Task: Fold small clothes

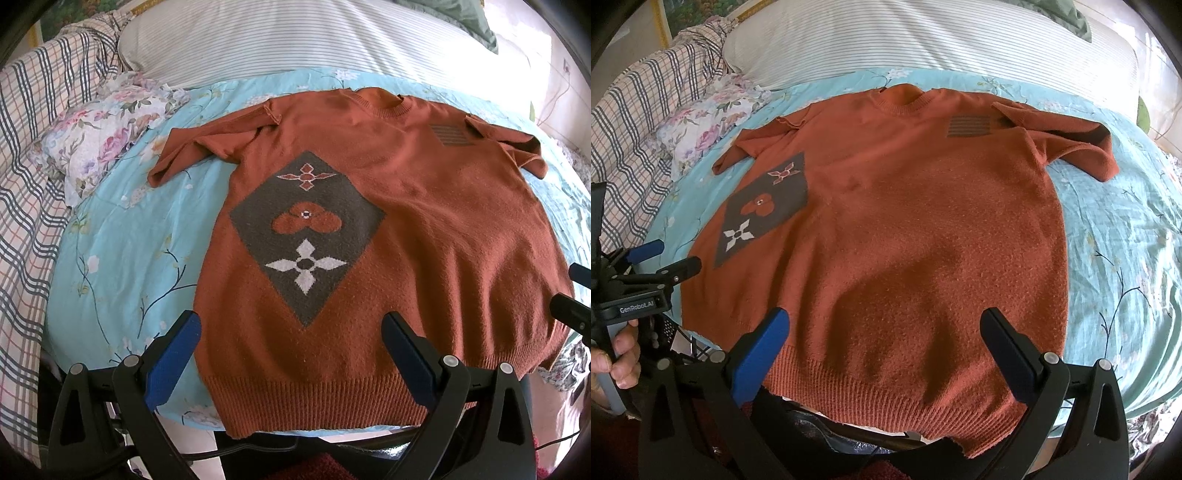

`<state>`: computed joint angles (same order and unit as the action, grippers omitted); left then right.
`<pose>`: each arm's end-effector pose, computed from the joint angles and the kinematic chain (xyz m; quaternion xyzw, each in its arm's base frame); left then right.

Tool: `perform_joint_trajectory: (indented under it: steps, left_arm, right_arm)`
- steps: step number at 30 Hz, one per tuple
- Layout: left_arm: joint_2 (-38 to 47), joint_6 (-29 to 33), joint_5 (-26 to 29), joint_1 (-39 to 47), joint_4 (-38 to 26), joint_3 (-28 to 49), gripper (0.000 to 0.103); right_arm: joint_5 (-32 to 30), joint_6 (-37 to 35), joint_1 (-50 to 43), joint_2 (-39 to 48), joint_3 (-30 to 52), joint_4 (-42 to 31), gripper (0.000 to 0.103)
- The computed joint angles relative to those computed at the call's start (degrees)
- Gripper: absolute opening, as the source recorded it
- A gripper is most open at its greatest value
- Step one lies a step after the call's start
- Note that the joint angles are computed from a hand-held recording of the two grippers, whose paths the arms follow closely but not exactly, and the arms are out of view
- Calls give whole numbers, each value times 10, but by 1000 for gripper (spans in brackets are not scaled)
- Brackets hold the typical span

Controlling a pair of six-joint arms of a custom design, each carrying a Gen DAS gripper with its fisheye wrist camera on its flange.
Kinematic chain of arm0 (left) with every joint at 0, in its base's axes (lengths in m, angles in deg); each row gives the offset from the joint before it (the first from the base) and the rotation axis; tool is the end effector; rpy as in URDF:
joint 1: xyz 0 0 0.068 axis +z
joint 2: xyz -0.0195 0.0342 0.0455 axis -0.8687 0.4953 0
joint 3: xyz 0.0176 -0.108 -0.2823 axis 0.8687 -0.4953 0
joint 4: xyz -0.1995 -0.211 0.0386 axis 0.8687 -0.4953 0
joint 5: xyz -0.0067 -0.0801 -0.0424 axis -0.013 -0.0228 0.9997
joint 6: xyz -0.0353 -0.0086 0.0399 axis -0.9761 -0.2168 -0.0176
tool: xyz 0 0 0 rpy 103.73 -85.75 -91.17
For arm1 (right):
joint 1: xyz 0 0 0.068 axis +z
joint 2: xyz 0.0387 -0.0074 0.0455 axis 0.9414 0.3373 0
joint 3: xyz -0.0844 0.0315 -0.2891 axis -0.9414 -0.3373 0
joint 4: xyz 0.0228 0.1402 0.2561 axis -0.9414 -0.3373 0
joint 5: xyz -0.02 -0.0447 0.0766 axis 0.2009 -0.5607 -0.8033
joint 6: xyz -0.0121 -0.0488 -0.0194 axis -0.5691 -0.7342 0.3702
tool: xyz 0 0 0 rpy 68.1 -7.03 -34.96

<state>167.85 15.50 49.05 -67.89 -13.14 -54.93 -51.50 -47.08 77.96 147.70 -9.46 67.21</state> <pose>0.2858 -0.0387 0.0983 0.1692 0.9370 0.0025 0.3057 0.1922 0.0258 0.1132 0.1050 0.9436 0.0754 0.3048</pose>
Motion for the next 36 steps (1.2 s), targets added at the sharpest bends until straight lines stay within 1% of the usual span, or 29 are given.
perform_joint_trajectory:
  steps: [5, 6, 10, 16, 19, 32, 36]
  left_arm:
    - [2, 5, 4, 6, 0, 2, 98]
    - [1, -3, -3, -4, 1, 1, 98]
    - [2, -3, -3, -4, 0, 2, 98]
    - [2, 0, 3, 1, 2, 2, 98]
    - [5, -10, -5, -12, 7, 3, 98]
    - [-21, -5, 8, -10, 8, -13, 98]
    - [-19, -2, 31, -3, -5, -5, 98]
  right_arm:
    - [1, 0, 1, 0, 0, 0, 103]
    - [-1, -1, -1, 1, 1, 1, 103]
    - [3, 2, 3, -2, 1, 1, 103]
    - [-1, -3, -1, -19, -1, -9, 103]
    - [-1, -3, 0, -26, -1, -13, 103]
    - [-5, -3, -4, -44, -4, -22, 103]
    - [-16, -7, -17, -35, -5, -10, 103]
